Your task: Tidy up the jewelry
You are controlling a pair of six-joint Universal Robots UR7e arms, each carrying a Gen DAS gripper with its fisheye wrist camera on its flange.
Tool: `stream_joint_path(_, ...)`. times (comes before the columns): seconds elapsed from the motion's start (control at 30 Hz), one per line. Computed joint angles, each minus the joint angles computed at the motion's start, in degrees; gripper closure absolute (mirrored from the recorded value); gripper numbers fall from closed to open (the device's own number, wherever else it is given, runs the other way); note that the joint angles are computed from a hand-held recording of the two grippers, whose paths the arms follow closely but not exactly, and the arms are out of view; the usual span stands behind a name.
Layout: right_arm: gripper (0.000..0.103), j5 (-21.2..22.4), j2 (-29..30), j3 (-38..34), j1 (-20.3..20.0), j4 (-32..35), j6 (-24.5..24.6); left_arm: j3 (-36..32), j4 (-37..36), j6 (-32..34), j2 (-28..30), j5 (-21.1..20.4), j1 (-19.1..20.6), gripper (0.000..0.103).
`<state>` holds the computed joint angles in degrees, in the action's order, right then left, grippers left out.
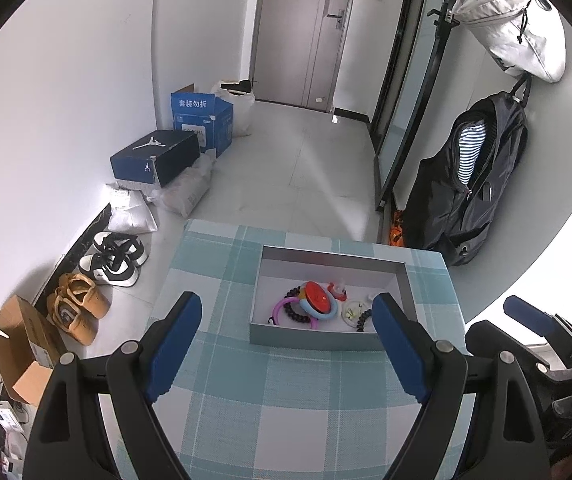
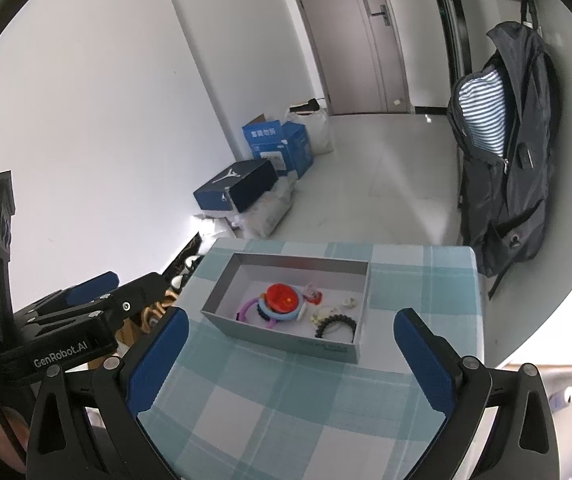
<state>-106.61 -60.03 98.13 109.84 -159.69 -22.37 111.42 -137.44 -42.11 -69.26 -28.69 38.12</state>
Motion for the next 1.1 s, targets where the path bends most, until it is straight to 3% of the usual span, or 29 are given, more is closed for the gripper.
stream_joint_path(1.1, 0.0, -0.5, 0.2, -0.1, 0.1, 0.4, 0.6, 0.0, -0.7, 1.6, 0.8, -0.2, 0.0, 0.019)
